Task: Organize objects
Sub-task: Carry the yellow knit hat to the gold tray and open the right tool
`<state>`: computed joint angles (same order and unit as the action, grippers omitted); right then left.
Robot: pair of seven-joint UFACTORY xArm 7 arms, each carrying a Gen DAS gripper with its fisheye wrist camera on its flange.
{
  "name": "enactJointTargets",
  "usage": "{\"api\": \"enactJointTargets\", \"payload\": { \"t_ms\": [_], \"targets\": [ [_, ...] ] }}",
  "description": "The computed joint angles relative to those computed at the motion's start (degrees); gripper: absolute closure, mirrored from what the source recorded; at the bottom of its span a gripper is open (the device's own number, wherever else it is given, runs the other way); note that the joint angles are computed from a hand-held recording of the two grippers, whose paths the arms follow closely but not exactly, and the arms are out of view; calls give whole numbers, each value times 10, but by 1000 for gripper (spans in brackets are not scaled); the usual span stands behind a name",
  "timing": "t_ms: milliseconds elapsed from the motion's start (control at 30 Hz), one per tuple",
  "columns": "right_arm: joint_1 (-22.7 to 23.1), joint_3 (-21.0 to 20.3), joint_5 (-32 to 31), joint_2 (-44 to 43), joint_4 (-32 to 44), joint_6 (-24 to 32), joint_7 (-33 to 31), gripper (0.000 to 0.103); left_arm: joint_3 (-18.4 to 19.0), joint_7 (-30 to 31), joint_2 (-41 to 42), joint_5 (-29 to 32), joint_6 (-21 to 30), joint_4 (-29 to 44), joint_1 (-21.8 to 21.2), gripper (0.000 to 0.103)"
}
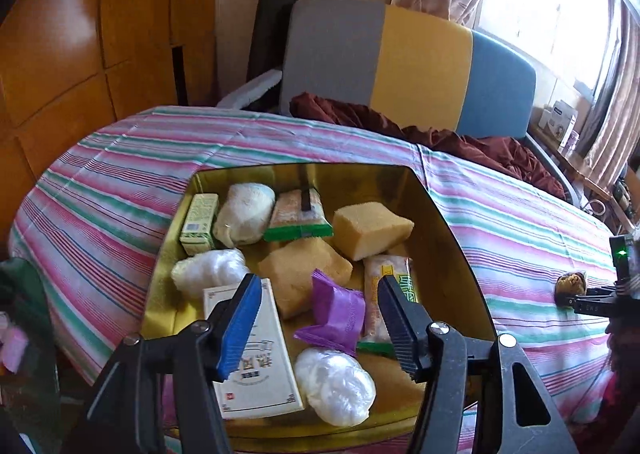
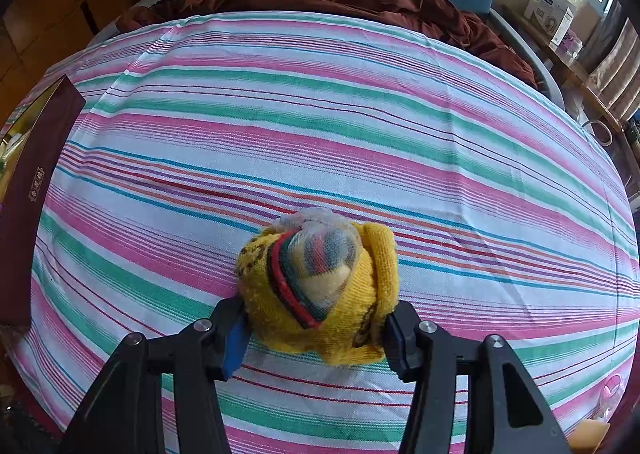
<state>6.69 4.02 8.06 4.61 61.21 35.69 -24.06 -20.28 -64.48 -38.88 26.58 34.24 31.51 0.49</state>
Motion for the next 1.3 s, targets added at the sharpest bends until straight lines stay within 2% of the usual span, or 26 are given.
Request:
{"api": "enactJointTargets", "payload": {
  "t_ms": [133,300,467,633,767,867,1000,1067,1167,1200,1233,1300],
  "targets": [
    [1,-1,-14,5,8,7,16,48,4,5,-32,-6,13,-9,-8,40],
    [16,2,-80,-25,-3,36,101,52,3,9,-64,-14,22,-19,-10,38],
    [47,23,5,-90,-38,24,52,52,-8,9,-92,-19,37,-28,-5,30],
    [110,39,120,-142,-53,15,-17,52,-9,8,-119,-25,58,-38,-3,24],
    [163,60,156,-154,-57,2,-23,51,-4,11,-143,-34,77,-49,-7,21],
    [191,75,163,-137,-50,-10,-10,50,0,15,-161,-39,94,-59,-6,12],
    [209,92,131,-109,-46,-40,30,46,4,18,-181,-44,109,-69,-3,0],
    [214,97,107,-100,-44,-38,55,43,5,20,-190,-46,115,-75,-4,0],
    [223,100,97,-97,-49,-41,58,32,6,24,-196,-50,126,-79,-3,0],
    [224,100,94,-100,-53,-40,59,21,7,25,-196,-51,131,-79,-3,0],
    [225,99,92,-102,-57,-39,62,16,6,26,-193,-52,135,-77,-2,0],
    [228,96,105,-108,-65,-46,62,16,2,24,-193,-52,143,-76,0,0]
  ]
}}
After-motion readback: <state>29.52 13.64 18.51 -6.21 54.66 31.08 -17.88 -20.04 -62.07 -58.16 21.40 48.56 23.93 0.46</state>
